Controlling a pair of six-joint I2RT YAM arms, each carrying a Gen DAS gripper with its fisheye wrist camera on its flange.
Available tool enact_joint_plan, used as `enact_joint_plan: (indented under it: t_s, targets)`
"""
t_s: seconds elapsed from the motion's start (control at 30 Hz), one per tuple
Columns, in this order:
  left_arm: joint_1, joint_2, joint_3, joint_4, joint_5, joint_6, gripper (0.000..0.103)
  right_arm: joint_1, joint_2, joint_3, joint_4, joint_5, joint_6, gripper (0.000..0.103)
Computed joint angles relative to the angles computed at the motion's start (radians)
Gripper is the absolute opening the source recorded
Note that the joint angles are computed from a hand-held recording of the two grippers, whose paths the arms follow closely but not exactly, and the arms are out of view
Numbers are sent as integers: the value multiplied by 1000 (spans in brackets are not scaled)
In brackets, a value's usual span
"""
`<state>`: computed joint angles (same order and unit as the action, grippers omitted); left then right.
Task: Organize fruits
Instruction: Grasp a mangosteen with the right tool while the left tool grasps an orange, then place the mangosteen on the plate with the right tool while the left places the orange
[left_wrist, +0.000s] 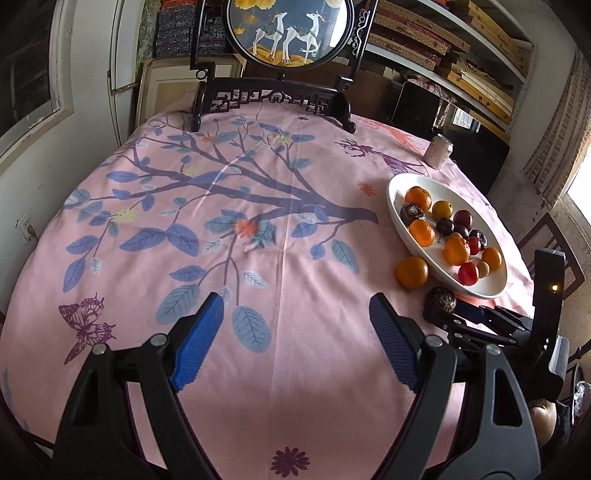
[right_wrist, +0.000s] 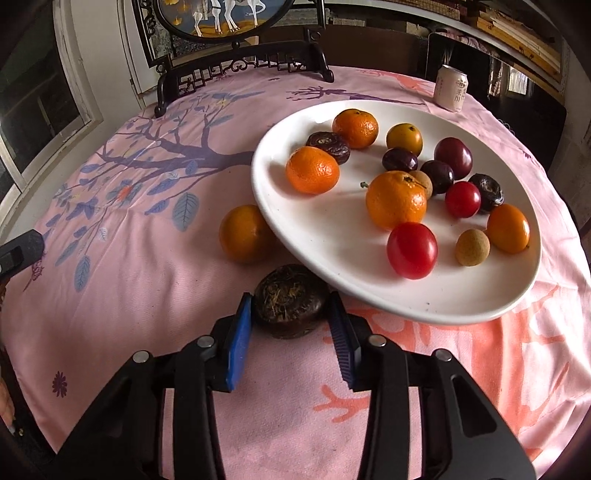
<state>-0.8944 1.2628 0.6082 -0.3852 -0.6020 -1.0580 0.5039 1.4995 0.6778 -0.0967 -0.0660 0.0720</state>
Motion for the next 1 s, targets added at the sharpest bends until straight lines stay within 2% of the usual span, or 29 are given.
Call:
enact_joint_plan:
  t_s: [0.2, 0.4, 0.53, 0.6, 0.73, 0.87, 1.0]
  targets:
    - [-8, 216, 177, 19, 56, 131, 83, -84, -193, -111, -77, -115, -29, 41]
    - [25, 557, 472, -15, 123, 263, 83, -277, -336, -191, -152, -243, -102, 41]
    - [42, 697, 602, -51, 126, 310, 81, -408, -392, -211, -206, -337, -169, 41]
    - [64, 729, 627, -52, 149, 307, 71, -468, -409, -212, -228, -377, -201, 41]
    - [93, 735, 619, -3, 169, 304, 67, -536, -422, -213, -244, -432, -226, 41]
    - [81, 742, 629, 21, 151, 336, 37, -550, -402, -209, -243, -448, -230, 41]
    - [66, 707, 588, 40, 163, 325, 37, -536, -417, -212, -247, -441, -227, 41]
